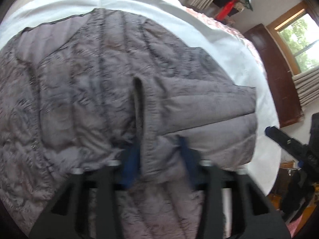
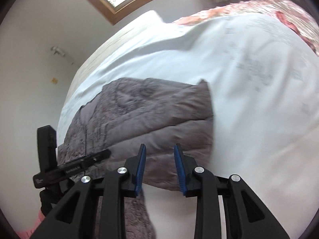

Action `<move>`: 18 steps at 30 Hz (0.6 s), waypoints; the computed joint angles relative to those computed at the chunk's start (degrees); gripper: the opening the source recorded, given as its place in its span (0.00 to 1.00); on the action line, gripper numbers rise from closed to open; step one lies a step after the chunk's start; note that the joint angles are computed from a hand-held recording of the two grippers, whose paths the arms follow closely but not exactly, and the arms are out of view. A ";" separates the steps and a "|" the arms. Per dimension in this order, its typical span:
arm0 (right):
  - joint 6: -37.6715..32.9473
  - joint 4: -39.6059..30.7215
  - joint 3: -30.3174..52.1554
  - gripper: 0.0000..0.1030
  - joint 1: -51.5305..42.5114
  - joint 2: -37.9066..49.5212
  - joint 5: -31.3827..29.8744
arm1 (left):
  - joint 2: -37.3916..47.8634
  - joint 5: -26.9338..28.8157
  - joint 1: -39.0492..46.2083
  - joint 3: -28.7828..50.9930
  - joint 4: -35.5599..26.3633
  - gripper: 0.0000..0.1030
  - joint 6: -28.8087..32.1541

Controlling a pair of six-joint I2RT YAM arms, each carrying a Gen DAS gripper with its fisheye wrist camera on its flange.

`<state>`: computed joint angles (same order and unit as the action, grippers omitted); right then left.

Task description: Fold large clothes

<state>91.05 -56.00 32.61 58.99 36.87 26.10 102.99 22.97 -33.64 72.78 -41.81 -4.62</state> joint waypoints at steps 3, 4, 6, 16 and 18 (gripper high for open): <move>3.25 -2.00 -1.48 0.29 1.15 -2.52 1.36 | -2.46 0.89 0.86 -0.46 1.05 0.05 -1.38; 4.29 -2.15 -1.53 0.29 1.84 -2.35 1.83 | -4.35 1.59 1.95 -0.98 1.39 0.04 -1.74; 3.56 -1.99 -2.32 0.29 0.62 -3.85 1.30 | -8.67 0.59 4.76 -1.86 1.77 0.04 -1.46; -18.33 21.70 -2.05 0.29 -14.31 9.55 -10.83 | -14.78 -2.64 23.27 2.32 -3.15 0.04 5.22; -21.27 25.98 -0.65 0.29 -15.86 14.65 -13.30 | -13.64 -3.13 25.98 3.47 -3.84 0.04 6.17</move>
